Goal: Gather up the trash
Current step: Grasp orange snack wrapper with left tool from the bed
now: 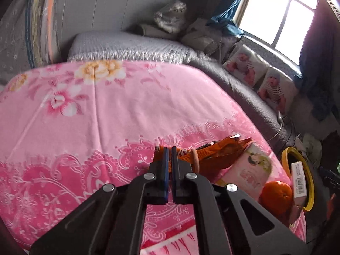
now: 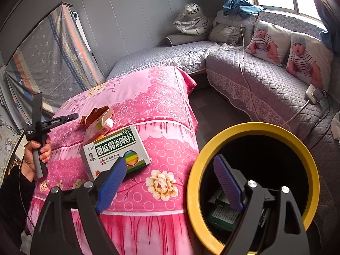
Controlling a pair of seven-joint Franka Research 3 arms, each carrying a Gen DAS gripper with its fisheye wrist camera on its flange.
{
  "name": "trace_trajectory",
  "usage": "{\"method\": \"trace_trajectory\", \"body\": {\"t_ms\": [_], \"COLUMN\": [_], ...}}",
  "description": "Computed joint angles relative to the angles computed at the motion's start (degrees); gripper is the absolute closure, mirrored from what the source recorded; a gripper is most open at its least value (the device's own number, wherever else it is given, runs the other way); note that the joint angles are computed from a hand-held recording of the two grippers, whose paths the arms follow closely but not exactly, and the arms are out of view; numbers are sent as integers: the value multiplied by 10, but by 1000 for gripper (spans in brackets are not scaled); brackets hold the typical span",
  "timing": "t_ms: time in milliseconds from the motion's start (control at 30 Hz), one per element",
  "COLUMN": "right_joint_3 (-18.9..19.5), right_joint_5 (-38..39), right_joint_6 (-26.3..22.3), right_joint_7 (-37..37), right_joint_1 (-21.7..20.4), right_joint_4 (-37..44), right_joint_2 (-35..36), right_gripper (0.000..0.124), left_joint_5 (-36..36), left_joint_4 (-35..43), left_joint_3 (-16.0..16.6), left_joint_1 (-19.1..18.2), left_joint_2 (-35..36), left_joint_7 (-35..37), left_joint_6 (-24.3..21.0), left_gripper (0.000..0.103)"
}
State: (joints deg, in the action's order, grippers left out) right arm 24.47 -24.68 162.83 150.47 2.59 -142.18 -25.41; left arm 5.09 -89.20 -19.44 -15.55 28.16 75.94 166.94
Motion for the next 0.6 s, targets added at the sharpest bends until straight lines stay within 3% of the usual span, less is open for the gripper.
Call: {"method": "trace_trajectory", "body": {"t_ms": [133,167,233,267,367,500,600], "right_joint_3": [-2,-3,-7,-8,-9,-8,-17], "right_joint_5": [3,6,13,16,16,7,10], "right_joint_6": [3,7,15,17,11,-2,-2], "right_joint_7": [2,3,0,-3,-16,-20,-27], "right_joint_1": [0,0,3,5,8,4,7], "right_joint_4": [-4,-4,-5,-5,-3,-3,-4], "right_joint_2": [-4,-1,5,8,10,7,10], "right_gripper": [42,42,42,42,42,42,42], "left_joint_5": [-47,-44,-1,11,9,-12,-42], "left_joint_4": [27,47,94,106,195,283,365], "left_joint_3": [-61,-56,-9,2,-21,-24,-27], "left_joint_1": [42,32,-18,-30,-34,-44,-53], "left_joint_2": [12,21,43,50,104,148,187], "left_joint_7": [67,75,70,71,164,266,331], "left_joint_6": [-29,-45,-80,-87,-169,-248,-323], "left_gripper": [98,94,59,56,56,54,46]}}
